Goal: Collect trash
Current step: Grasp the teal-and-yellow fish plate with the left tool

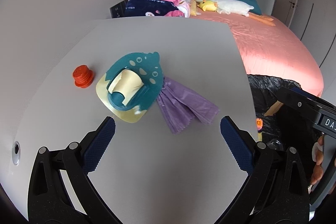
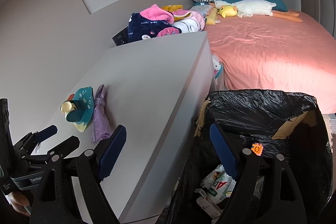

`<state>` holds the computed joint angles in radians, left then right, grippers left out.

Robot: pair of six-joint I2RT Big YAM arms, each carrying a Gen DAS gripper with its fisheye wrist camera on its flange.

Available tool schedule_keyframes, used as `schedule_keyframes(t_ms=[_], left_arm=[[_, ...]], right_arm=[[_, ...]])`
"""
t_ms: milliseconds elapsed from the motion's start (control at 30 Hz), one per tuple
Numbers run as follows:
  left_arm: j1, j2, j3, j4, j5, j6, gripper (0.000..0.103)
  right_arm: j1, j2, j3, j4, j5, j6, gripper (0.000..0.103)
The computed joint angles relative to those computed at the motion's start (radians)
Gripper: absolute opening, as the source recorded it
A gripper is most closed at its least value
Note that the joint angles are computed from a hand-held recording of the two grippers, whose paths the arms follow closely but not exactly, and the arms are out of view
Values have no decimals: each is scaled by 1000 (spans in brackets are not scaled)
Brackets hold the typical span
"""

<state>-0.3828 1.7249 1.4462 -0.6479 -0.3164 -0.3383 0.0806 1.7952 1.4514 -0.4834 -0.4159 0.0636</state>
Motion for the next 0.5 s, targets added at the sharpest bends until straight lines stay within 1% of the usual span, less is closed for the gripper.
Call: schedule_keyframes(t_ms=[267,367,400,500], left_arm=[[28,11,3,13,-30,58,97],[45,17,10,14,-18,67,96],[50,17,10,20,-16,72,96],[63,23,14,30,-12,92,87]], right_arm=[[34,37,46,-20,11,-3,82],[43,48,59,-25,13,-3,82],[45,52,65,-27,14,-3,82],[53,67,83,-35,16,0,82]])
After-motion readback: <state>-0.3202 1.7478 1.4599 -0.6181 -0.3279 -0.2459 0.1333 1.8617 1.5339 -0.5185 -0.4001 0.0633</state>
